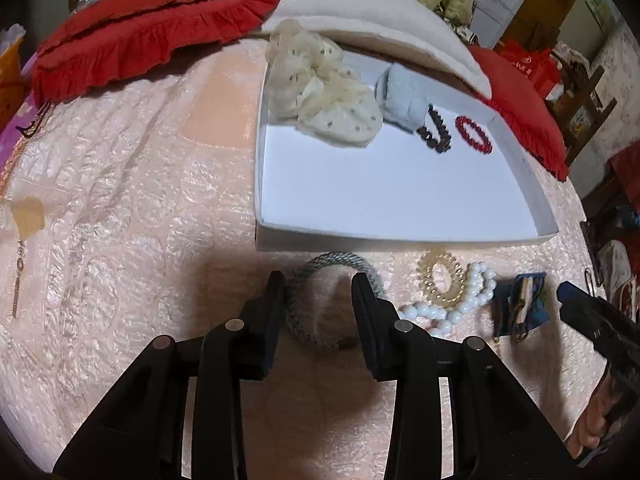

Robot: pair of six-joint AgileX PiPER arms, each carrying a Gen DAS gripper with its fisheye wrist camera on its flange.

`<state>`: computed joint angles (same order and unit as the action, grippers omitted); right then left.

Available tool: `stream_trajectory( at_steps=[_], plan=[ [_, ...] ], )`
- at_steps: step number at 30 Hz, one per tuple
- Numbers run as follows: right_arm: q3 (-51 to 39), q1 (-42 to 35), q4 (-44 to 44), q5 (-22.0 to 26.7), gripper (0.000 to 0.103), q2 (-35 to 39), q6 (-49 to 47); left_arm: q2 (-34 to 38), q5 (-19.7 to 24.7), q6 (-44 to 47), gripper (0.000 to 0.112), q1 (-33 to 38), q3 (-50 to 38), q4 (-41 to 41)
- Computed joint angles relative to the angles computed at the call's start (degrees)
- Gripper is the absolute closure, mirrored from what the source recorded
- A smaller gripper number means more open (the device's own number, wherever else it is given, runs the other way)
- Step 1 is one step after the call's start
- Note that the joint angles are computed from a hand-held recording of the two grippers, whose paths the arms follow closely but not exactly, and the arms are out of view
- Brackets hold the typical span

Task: Organize jewelry
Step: 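Grasp the grey braided bangle with left tool while right tool grasps black hair tie, then place the grey bangle and black hair tie with pink charm into the tray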

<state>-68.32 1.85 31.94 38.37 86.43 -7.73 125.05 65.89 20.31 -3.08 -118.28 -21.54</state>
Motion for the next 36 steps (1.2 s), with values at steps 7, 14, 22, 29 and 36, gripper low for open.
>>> stream_trajectory(
  at_steps=[7,14,22,29,36],
  plan=[
    [-3.0,15.4,-29.5,-3.7,0.062,2.1,20.1,-1.1,-2.0,0.9,0.107,0.2,2.7,0.7],
    [-4.3,23.2,-55.6,-1.6,0.062,6.2,40.7,-2.8,-2.1,2.3,0.107,0.4,5.2,-0.4],
    [-2.0,17.7,-42.7,-3.8,0.097,2.4,35.5,-7.4,-2.9,3.9,0.107,1.2,10.0,-2.9],
    [0.9,12.4,-26.6,-4.8,0.101,-2.8,25.0,-11.7,-2.9,5.1,0.107,1.8,13.1,-4.9],
    [-1.6,7.1,-15.3,-2.5,0.101,-5.8,17.3,-13.1,-1.4,5.6,0.107,2.2,11.7,-6.6]
  ],
)
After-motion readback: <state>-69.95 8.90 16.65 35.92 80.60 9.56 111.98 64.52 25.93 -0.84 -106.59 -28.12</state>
